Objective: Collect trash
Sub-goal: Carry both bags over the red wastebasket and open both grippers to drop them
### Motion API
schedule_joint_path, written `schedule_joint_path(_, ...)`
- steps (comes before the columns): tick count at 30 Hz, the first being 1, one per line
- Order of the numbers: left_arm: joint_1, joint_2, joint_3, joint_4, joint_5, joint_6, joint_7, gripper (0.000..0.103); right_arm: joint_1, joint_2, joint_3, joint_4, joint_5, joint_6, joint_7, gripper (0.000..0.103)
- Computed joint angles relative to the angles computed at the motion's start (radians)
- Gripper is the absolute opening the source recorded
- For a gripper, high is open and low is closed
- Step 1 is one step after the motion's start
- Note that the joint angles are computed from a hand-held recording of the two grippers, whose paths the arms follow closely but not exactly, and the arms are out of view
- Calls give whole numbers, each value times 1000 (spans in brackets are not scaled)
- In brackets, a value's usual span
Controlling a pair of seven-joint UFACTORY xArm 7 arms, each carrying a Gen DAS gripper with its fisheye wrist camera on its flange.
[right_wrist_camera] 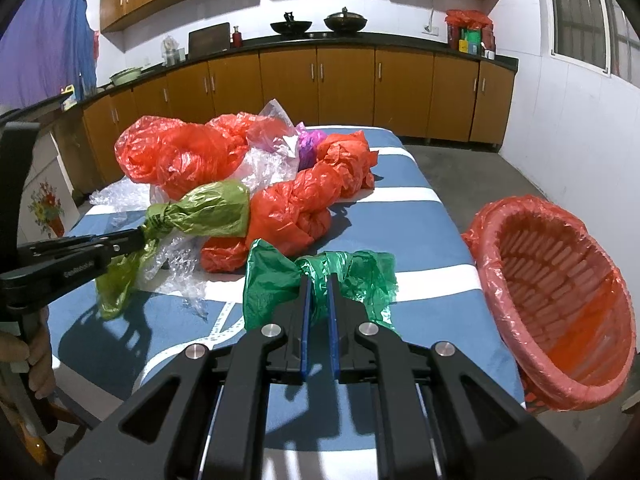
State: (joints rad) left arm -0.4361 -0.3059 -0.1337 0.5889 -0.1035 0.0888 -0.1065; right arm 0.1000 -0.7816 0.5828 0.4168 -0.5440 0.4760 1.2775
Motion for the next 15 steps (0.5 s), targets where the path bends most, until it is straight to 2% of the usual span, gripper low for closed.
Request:
schedule_joint_path(9,-59,-118,30,-56,-29,-44,-6,2,15,-93,-8,-6,8,24,-17,8)
schedule_joint_path(15,-84,-173,23,-66,-25,-56,-28,2,22,-161,-11,-19,25,59,-44,8)
